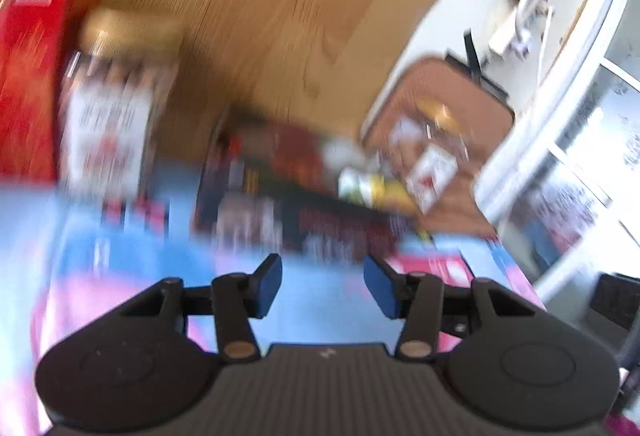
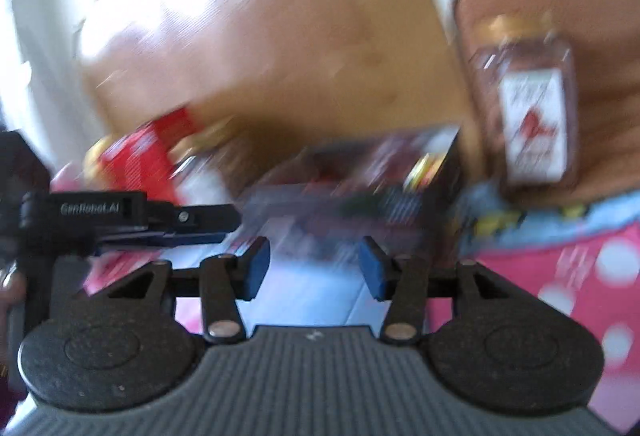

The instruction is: Organize snacks

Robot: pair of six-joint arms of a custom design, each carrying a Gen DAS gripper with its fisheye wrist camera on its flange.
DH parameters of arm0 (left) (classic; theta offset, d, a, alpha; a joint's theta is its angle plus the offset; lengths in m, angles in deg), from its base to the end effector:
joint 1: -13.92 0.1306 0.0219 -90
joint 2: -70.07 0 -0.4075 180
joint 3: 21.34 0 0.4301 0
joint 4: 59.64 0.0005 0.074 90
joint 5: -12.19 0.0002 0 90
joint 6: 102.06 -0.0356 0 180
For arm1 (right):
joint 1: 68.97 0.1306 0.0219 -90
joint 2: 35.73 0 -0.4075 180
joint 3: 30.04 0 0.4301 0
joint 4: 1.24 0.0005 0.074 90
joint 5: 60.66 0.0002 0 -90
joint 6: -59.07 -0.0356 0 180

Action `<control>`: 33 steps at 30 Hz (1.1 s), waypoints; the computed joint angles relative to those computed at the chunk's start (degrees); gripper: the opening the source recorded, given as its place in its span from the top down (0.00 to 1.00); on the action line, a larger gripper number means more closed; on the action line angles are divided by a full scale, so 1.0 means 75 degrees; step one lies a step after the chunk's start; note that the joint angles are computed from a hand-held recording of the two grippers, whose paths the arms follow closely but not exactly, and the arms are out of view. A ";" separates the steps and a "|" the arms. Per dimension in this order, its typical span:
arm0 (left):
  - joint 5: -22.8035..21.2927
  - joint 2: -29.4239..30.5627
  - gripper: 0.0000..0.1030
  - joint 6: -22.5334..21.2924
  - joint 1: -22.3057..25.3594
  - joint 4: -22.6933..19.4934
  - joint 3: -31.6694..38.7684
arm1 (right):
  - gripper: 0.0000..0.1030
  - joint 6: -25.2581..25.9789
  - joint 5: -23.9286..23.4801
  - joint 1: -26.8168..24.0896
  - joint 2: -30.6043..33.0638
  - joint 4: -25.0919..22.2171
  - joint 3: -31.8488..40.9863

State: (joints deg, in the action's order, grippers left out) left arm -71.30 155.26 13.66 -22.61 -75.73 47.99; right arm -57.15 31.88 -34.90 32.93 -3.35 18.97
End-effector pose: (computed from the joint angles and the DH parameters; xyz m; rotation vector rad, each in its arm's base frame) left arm 0.3944 -0.2978 0.3611 0.2788 2.2034 -0.7448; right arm 0.3162 0.2114 0.3247 -0.1073 2.0041 0.6443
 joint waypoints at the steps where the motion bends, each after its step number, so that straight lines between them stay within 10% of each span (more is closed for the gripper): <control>1: 0.0120 -0.0152 0.55 0.0162 -0.0016 -0.0253 -0.0160 | 0.50 -0.0067 -0.0074 0.0074 -0.0036 -0.0304 -0.0008; 6: 0.0782 -0.0466 0.51 0.1274 -0.0117 -0.0370 -0.0936 | 0.49 -0.0406 -0.0238 0.0475 0.0165 -0.0952 -0.0007; 10: 0.0601 -0.0775 0.48 0.1837 -0.0178 0.0584 -0.1572 | 0.53 -0.0832 0.0066 0.1019 0.0087 -0.0884 -0.0084; 17: 0.0668 -0.0865 0.49 0.2157 -0.0008 0.0845 -0.1744 | 0.69 -0.2881 -0.0991 0.0655 -0.0121 -0.0005 -0.0579; 22: 0.1211 -0.0969 0.44 0.2777 0.0240 0.1026 -0.1901 | 0.76 -0.4695 -0.2463 0.0212 -0.0159 0.2003 -0.1167; 33: 0.0904 -0.0988 0.44 0.2488 0.0098 0.1088 -0.1945 | 0.87 -0.4459 -0.2325 0.0592 0.0320 0.1149 -0.0651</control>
